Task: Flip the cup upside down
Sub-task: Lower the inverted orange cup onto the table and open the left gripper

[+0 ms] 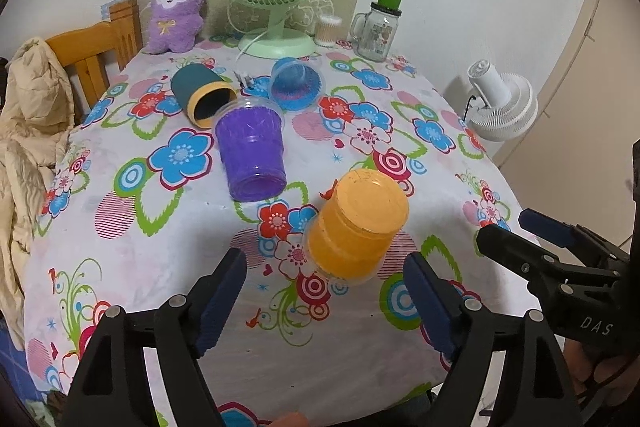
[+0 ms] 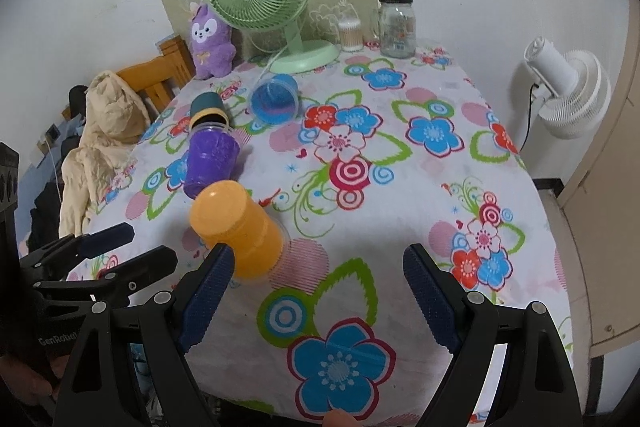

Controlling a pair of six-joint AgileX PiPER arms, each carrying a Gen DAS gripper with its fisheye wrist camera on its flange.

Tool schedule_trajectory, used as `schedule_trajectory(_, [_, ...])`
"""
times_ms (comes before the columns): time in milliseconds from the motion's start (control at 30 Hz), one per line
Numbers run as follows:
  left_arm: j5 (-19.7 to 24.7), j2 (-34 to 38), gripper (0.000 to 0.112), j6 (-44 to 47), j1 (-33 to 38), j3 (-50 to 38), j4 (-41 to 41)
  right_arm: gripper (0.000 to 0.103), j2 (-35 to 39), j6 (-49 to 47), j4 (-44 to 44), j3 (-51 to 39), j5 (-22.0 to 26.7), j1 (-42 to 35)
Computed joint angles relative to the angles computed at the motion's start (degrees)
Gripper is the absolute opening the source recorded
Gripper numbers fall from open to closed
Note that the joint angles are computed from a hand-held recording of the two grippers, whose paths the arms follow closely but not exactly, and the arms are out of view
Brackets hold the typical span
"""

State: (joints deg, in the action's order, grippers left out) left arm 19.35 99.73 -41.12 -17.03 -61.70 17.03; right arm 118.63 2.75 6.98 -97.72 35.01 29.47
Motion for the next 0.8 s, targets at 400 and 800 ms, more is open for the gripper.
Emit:
schedule_trajectory(400, [-3.45, -3.75, 0.083, -7.22, 1.29, 3.58, 7.25, 0.088, -1.48, 4.07, -5.30, -1.38, -2.40, 2.63])
schedule_trajectory(800, [-5.94, -8.58, 0.101, -36.81, 0.38, 8.54, 37.91, 0.103, -4.67, 14.70, -17.22, 1.78, -8.63, 5.40])
